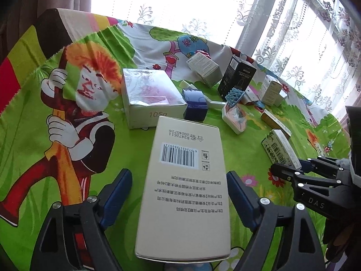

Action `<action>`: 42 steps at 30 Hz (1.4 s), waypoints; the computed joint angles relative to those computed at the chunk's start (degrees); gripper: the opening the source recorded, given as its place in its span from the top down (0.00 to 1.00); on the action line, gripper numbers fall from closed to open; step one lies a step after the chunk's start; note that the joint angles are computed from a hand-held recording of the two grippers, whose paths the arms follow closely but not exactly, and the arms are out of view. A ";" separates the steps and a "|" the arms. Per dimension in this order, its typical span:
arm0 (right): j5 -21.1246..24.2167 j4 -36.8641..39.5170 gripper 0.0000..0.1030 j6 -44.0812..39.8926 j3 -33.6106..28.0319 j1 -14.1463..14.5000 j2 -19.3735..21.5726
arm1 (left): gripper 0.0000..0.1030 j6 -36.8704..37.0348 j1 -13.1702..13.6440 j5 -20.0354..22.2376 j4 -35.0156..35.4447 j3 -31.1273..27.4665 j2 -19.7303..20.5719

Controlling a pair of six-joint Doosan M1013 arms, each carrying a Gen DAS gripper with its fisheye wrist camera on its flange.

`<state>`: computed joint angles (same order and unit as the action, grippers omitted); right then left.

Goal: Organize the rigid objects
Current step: 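Carry the beige box and white printed box toward the storage box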

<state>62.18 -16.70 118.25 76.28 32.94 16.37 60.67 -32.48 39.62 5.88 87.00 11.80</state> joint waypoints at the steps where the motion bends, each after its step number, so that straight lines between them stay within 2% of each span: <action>1: -0.81 -0.07 0.63 0.83 0.21 -0.11 0.05 | 0.17 0.01 -0.01 -0.01 -0.04 0.02 -0.01; 5: -3.97 0.14 0.63 2.53 1.81 -0.44 -0.76 | 0.15 0.37 -0.16 0.76 0.20 -0.38 0.23; 6: -4.40 -0.54 0.70 3.09 2.18 -0.31 -0.95 | 0.15 0.24 -0.28 1.18 0.73 -0.60 0.35; 7: -4.53 -1.35 0.73 3.57 2.36 -0.11 -1.06 | 0.16 -0.96 -0.50 1.41 1.95 -0.65 0.38; 8: -4.35 -1.80 0.73 4.06 2.36 0.07 -1.07 | 0.28 -4.30 -0.99 2.37 5.33 -0.78 0.43; 9: -4.27 -2.01 0.73 4.69 2.43 0.19 -1.13 | 0.46 -8.21 -1.46 3.31 8.95 -0.74 0.39; 10: -4.40 -2.07 0.73 5.48 2.65 0.30 -1.30 | 0.49 -10.80 -1.50 3.53 10.54 -0.48 0.20; 13: -5.29 -1.59 0.73 7.11 3.91 0.63 -2.27 | 0.49 -10.27 -0.52 0.89 7.61 0.76 -0.63; 18: -5.43 0.13 0.73 5.99 5.17 1.74 -3.61 | 0.49 -16.12 -2.07 3.76 13.57 2.57 -2.79; 22: -5.13 1.02 0.73 3.22 5.39 3.06 -3.92 | 0.49 -21.68 -2.88 5.77 14.45 5.90 -6.03; 26: -8.05 2.37 0.73 -0.33 5.63 4.52 -4.27 | 0.49 -30.96 -4.33 7.22 21.48 8.43 -8.89; 28: -12.14 1.66 0.73 -1.89 6.55 5.67 -5.26 | 0.49 -35.70 -5.15 7.54 25.76 9.52 -10.24; 30: -18.63 -2.19 0.73 -2.03 8.54 7.22 -7.12 | 0.49 -41.38 -6.63 8.68 32.15 10.06 -11.23; 32: -25.23 -9.64 0.73 1.32 10.88 9.00 -9.27 | 0.49 -46.83 -8.47 9.58 40.00 10.77 -12.32; 35: -31.06 -30.06 0.73 16.69 14.06 11.96 -12.29 | 0.49 -55.41 -12.02 12.27 53.80 11.70 -13.74; 38: -28.88 -49.66 0.73 30.78 15.42 14.75 -13.84 | 0.49 -61.54 -15.25 15.35 64.91 12.15 -14.57; 42: -24.46 -64.68 0.73 42.35 16.97 16.94 -15.52 | 0.49 -65.39 -18.57 18.30 75.87 12.39 -14.91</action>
